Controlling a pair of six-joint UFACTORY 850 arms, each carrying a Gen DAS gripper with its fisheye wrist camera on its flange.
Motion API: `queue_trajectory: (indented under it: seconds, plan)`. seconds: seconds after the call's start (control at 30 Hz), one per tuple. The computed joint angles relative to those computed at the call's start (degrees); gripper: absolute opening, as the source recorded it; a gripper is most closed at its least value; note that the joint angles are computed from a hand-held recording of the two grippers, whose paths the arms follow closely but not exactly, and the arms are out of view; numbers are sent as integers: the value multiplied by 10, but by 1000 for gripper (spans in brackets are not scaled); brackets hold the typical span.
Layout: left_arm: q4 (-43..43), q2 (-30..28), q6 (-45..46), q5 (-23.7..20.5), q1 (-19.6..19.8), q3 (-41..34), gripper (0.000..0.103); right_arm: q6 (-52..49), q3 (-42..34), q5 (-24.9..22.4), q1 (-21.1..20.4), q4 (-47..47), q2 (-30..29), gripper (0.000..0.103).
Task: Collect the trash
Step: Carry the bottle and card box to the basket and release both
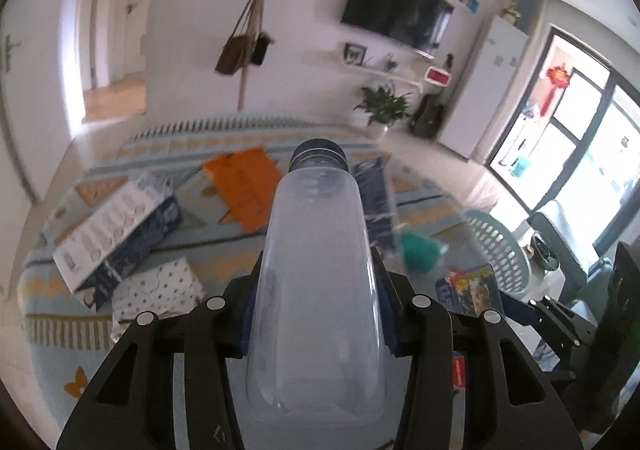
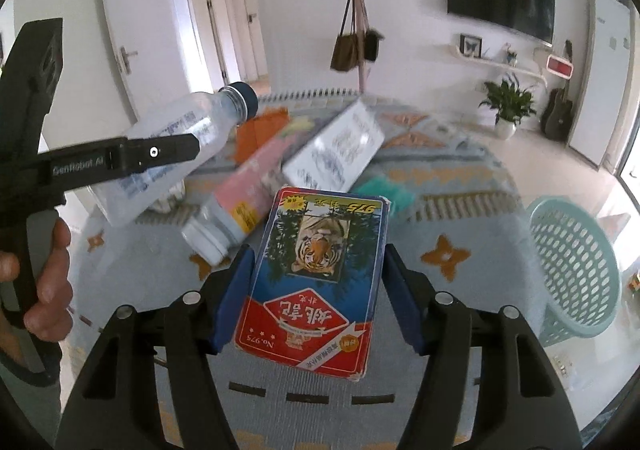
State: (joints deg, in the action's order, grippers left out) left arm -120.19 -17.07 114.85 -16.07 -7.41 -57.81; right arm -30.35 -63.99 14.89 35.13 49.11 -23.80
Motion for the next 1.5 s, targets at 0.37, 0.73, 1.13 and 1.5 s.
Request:
queue_trajectory:
  seconds: [0.37,0.73,1.13,1.5]
  plan:
    - [-7,17,12,-43,-45,-18,45,-38,35,76,-30,56,61,61]
    - [126,-72,-121,-9,-119,-144,45,10,73,120,-121,63,94,61]
    - [386,-226,-396,-4,-180,-333,45,87,73,91,-225,66,44,61]
    - [640,-363,-669,-69,-204,-488,45,29,19,-1,-283,163,-56,62]
